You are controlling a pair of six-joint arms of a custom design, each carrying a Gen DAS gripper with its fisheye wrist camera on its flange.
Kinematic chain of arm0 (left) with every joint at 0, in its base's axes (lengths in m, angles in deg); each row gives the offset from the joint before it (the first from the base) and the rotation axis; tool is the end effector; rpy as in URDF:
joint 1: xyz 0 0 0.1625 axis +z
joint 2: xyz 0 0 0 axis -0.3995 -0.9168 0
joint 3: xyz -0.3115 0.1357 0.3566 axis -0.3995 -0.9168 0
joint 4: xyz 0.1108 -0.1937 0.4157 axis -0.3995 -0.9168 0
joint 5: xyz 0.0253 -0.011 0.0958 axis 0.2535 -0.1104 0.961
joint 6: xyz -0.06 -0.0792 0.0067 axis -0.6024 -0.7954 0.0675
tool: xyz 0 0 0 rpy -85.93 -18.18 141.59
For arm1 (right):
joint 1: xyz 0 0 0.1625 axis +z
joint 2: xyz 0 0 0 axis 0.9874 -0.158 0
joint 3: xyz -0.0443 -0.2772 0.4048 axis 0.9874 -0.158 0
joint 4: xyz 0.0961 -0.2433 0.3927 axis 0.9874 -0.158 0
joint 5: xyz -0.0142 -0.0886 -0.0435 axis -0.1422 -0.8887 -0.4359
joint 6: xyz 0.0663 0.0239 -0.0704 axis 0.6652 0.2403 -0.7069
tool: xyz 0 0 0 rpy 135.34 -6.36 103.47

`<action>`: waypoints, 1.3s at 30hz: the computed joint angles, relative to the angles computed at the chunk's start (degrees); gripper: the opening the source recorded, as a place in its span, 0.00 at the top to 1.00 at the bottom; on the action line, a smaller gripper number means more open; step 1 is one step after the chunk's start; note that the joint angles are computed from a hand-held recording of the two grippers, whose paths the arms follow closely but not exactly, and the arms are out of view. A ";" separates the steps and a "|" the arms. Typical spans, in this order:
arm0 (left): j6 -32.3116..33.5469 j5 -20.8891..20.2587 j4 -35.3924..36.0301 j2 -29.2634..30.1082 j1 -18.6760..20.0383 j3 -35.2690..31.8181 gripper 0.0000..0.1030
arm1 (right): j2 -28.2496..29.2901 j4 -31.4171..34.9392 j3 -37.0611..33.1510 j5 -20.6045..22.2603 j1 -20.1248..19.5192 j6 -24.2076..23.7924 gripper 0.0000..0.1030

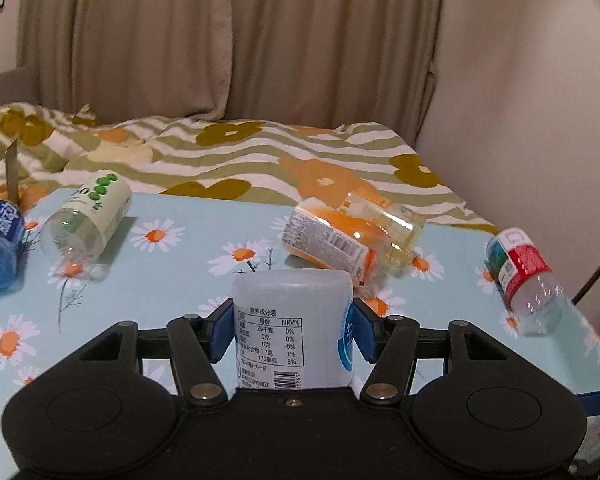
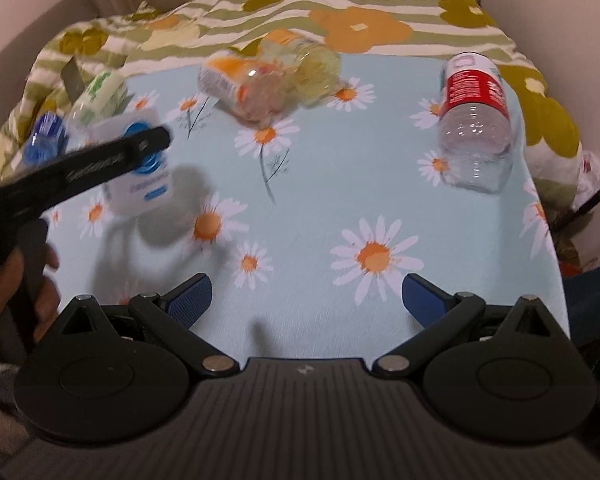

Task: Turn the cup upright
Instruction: 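Lift the cup with the left tool, rotate it rim-up, and set it down, then open the left tool and pull it back from the upright cup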

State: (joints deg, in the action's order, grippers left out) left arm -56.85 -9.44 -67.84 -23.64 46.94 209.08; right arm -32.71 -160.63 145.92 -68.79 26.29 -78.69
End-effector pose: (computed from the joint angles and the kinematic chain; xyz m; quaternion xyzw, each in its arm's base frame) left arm -0.2749 -0.3637 0.1357 0.1067 0.8273 -0.4477 0.3221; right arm 0.2015 -0.3710 0.2500 0.2373 -0.9187 0.1794 0.2597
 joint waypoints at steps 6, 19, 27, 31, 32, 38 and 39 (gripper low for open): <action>-4.86 0.17 4.45 -1.56 -2.19 2.20 0.38 | -0.85 0.59 1.65 -0.62 -0.07 0.94 0.00; -10.32 -2.41 15.94 -4.37 -5.30 2.40 0.37 | -1.65 -0.69 3.00 -0.12 0.99 1.08 0.00; -11.32 -1.94 22.40 -4.47 -5.71 0.69 0.08 | -2.10 -1.03 2.87 -0.42 1.50 1.56 0.00; -9.53 -2.93 22.89 -5.54 -5.83 0.08 0.07 | -2.80 -0.06 2.48 -1.25 2.68 2.71 0.00; -10.12 -3.31 24.46 -6.17 -5.99 -0.36 0.07 | -3.16 0.39 2.25 -1.38 3.14 3.02 0.00; -14.16 -5.55 34.54 -11.47 -8.16 -3.18 0.06 | -4.94 2.48 0.53 -2.63 6.56 5.52 0.00; -15.09 -6.04 37.22 -12.66 -8.69 -3.95 0.06 | -5.15 2.91 0.13 -3.06 7.30 6.25 0.00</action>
